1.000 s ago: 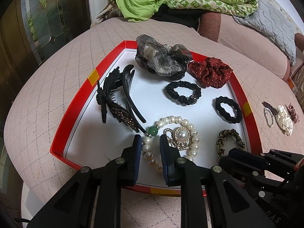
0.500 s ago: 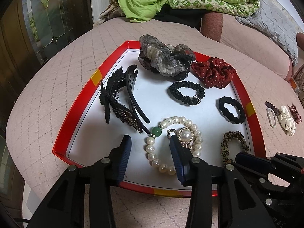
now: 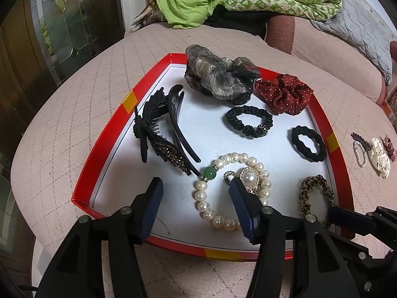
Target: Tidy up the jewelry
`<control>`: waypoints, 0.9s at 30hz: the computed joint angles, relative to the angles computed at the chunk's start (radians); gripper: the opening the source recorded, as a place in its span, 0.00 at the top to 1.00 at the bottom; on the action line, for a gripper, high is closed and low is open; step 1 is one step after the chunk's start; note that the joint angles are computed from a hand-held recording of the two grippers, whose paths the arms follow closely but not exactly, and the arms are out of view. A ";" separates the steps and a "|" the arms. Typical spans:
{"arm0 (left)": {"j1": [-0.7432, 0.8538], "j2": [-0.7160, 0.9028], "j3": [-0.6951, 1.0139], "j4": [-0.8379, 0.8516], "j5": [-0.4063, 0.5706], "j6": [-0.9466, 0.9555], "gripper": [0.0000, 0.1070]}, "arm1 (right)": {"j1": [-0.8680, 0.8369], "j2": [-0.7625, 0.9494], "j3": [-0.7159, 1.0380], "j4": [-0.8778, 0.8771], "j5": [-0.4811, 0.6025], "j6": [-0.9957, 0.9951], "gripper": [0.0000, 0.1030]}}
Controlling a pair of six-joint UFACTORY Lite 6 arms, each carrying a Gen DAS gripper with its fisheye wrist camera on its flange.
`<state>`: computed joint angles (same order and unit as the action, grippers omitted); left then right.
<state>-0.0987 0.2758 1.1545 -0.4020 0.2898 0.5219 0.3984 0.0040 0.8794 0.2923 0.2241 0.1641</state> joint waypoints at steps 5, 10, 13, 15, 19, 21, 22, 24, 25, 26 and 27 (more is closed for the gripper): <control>0.003 -0.016 -0.017 -0.027 -0.007 0.031 0.47 | -0.004 -0.015 -0.008 0.038 0.002 -0.032 0.59; 0.008 -0.024 -0.024 -0.038 -0.010 0.035 0.41 | 0.008 -0.030 -0.012 0.033 0.002 -0.027 0.58; 0.008 -0.024 -0.023 -0.027 -0.010 0.025 0.41 | 0.011 -0.028 -0.010 0.022 0.003 -0.012 0.57; 0.007 -0.026 -0.024 -0.023 -0.011 0.019 0.41 | 0.011 -0.025 -0.009 0.025 0.004 -0.014 0.57; 0.010 -0.023 -0.022 -0.023 -0.011 0.023 0.41 | 0.012 -0.021 -0.008 0.002 0.005 0.013 0.52; 0.015 -0.026 -0.025 -0.029 -0.009 0.030 0.40 | 0.011 -0.020 -0.008 -0.006 0.003 0.021 0.47; 0.017 -0.027 -0.026 -0.033 -0.009 0.034 0.39 | 0.011 -0.020 -0.008 -0.006 0.003 0.021 0.45; 0.022 -0.027 -0.026 -0.032 -0.008 0.036 0.37 | 0.014 -0.017 -0.006 0.001 0.001 0.013 0.43; 0.023 -0.029 -0.028 -0.031 -0.010 0.037 0.37 | 0.015 -0.015 -0.005 0.000 0.001 0.013 0.43; 0.023 -0.032 -0.031 -0.030 -0.012 0.037 0.36 | 0.018 -0.013 -0.003 -0.006 0.003 0.020 0.42; 0.022 -0.036 -0.036 -0.030 -0.013 0.037 0.36 | 0.019 -0.012 -0.003 -0.008 0.003 0.022 0.42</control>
